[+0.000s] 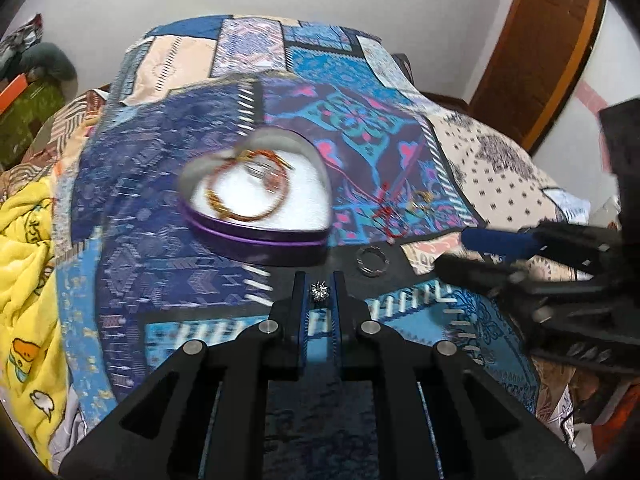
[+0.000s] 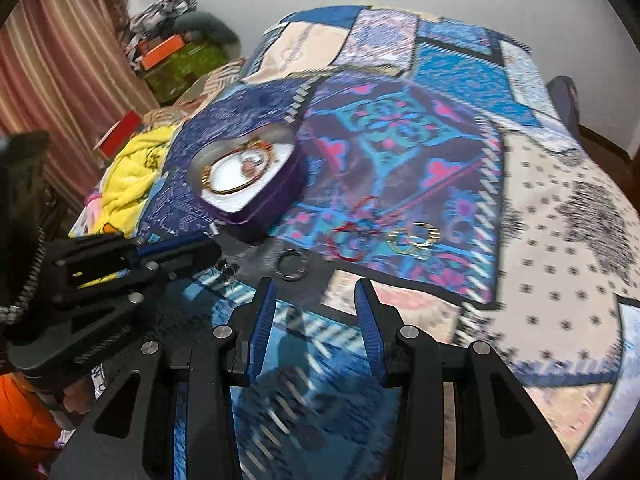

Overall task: Organize jewelry
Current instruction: 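Close the right tool on the dark ring while the left tool carries the charm to the tin, then open both tools over the heart tin, dropping the charm and the ring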

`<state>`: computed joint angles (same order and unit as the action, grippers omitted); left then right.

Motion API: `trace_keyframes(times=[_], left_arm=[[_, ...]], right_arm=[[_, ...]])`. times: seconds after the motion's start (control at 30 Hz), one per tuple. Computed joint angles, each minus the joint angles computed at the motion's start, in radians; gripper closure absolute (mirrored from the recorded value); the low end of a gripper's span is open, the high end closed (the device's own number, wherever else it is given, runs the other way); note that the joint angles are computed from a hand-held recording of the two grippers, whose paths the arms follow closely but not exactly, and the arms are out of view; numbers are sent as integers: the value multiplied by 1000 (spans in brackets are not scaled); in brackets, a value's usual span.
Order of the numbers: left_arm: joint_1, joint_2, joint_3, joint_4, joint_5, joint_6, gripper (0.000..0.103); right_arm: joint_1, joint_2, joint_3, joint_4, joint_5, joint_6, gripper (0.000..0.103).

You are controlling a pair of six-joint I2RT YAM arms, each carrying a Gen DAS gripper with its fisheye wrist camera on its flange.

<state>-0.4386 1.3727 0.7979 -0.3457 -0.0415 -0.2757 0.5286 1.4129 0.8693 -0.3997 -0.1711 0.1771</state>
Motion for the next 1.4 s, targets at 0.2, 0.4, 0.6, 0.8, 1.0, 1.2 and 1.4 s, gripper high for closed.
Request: trace_keyframes(times=[0.2, 0.4, 0.6, 0.8, 1.0, 1.2, 1.4], left_arm=[[61, -63, -28, 2, 32, 14, 94], [89, -86, -45, 11, 55, 24, 94], [90, -89, -51, 16, 57, 15, 94], [90, -126, -44, -2, 48, 12, 94], [90, -165, -18, -21, 24, 25, 94], [99, -180, 15, -21, 16, 38, 94], [116, -178, 45, -8, 16, 58, 94]], right_arm=[[32, 91, 34, 31, 43, 22, 66], [54, 94, 27, 53, 82, 3, 69], [47, 85, 29, 55, 90, 22, 83], [44, 10, 18, 45, 92, 29, 83], [56, -36, 46, 30, 113, 31, 83], [63, -47, 82, 41, 109, 34, 83], [68, -31, 115, 68, 93, 30, 83]])
